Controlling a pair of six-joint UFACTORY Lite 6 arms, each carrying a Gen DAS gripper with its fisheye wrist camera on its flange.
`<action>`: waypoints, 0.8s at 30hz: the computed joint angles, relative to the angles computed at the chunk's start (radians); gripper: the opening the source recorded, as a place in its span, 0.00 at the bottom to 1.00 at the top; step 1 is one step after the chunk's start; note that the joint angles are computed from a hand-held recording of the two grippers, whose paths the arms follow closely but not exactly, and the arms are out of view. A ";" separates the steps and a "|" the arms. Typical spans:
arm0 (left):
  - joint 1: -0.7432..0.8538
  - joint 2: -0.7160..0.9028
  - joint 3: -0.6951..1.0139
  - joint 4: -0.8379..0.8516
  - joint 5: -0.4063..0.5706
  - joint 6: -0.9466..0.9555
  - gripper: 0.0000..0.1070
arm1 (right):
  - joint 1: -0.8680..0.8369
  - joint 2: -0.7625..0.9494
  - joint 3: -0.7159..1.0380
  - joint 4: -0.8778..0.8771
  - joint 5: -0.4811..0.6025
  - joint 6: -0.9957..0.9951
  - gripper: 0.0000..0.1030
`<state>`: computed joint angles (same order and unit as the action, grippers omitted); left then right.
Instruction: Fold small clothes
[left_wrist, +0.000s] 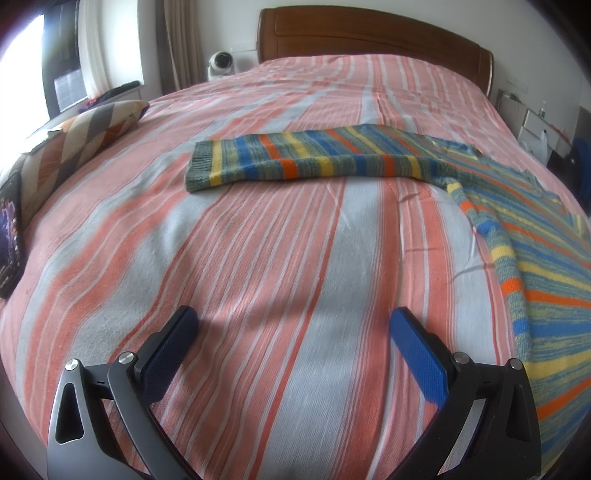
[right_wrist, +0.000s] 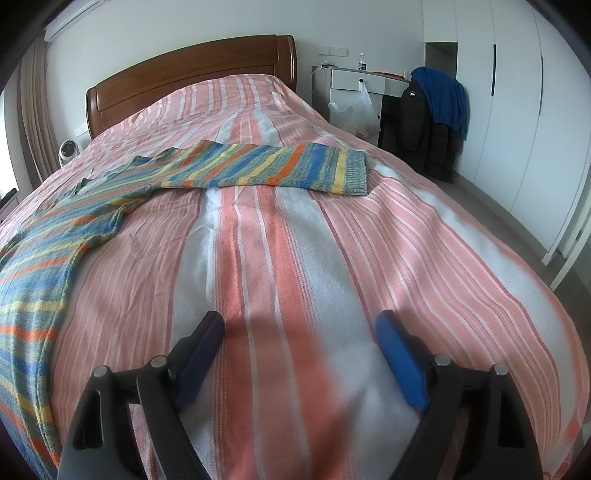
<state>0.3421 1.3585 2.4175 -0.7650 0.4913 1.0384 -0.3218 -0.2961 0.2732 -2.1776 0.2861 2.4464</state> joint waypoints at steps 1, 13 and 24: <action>0.000 0.000 0.000 0.000 0.000 0.000 0.96 | 0.003 0.000 -0.001 0.003 0.002 -0.001 0.82; 0.000 -0.003 -0.007 -0.006 -0.004 0.007 0.96 | 0.008 0.002 0.001 0.003 0.002 -0.003 0.87; 0.000 -0.006 -0.012 -0.009 -0.006 0.012 0.96 | 0.019 0.005 0.013 0.106 -0.007 -0.117 0.90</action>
<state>0.3424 1.3524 2.4053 -0.7745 0.4850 1.0508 -0.3031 -0.2912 0.2863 -2.0719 0.2790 2.3292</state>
